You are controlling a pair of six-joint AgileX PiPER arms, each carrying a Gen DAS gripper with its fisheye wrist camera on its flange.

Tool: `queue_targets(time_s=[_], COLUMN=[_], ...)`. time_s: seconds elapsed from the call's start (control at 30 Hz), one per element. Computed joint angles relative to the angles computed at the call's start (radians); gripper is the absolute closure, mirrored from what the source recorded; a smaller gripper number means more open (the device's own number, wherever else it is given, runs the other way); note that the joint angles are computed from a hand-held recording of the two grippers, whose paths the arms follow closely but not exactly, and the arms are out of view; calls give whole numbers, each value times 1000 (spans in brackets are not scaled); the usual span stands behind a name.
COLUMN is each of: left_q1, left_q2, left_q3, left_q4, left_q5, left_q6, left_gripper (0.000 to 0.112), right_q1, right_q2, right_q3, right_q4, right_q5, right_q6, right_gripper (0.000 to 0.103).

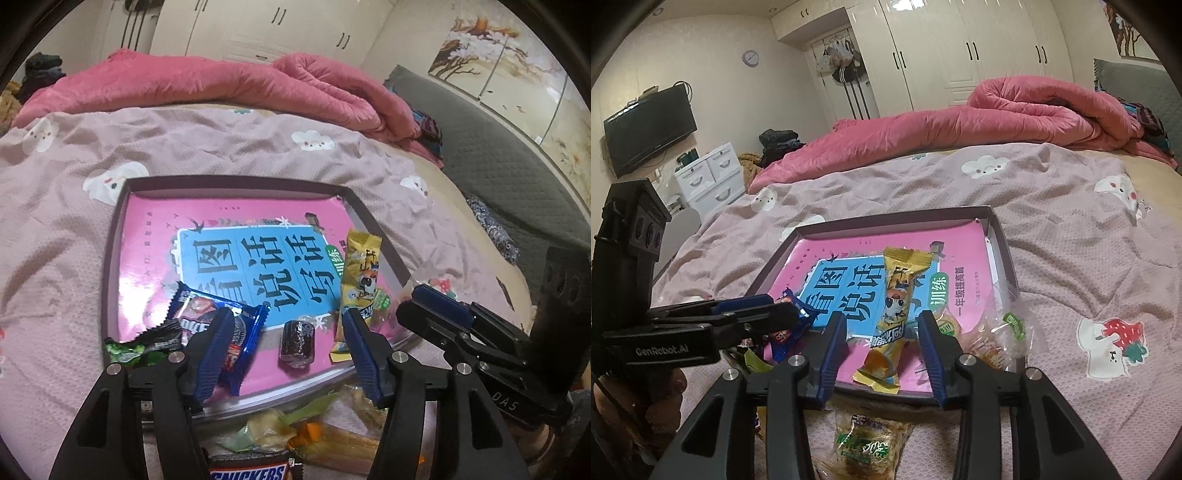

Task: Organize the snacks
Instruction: 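Open the right gripper to release the yellow snack in the tray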

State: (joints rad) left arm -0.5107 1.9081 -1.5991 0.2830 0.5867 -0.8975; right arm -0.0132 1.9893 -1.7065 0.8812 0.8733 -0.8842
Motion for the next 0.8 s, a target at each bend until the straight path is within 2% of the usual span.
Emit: queue_targets(time_s=[0.43,0.8], left_q1=[-2,-14], left_q2=[-92,-158], left_q3=[79,126], left_q4=[65,151], left_q5=[9,34], left_q6=[-94,-183], left_gripper=[38,37], right_q1=[-14,-20], right_q2=[-21,-54], right_q3=[20,55], right_q4=[53,85], right_q5=[12,16], right_q6=[-46,-93], right_gripper=[59,55])
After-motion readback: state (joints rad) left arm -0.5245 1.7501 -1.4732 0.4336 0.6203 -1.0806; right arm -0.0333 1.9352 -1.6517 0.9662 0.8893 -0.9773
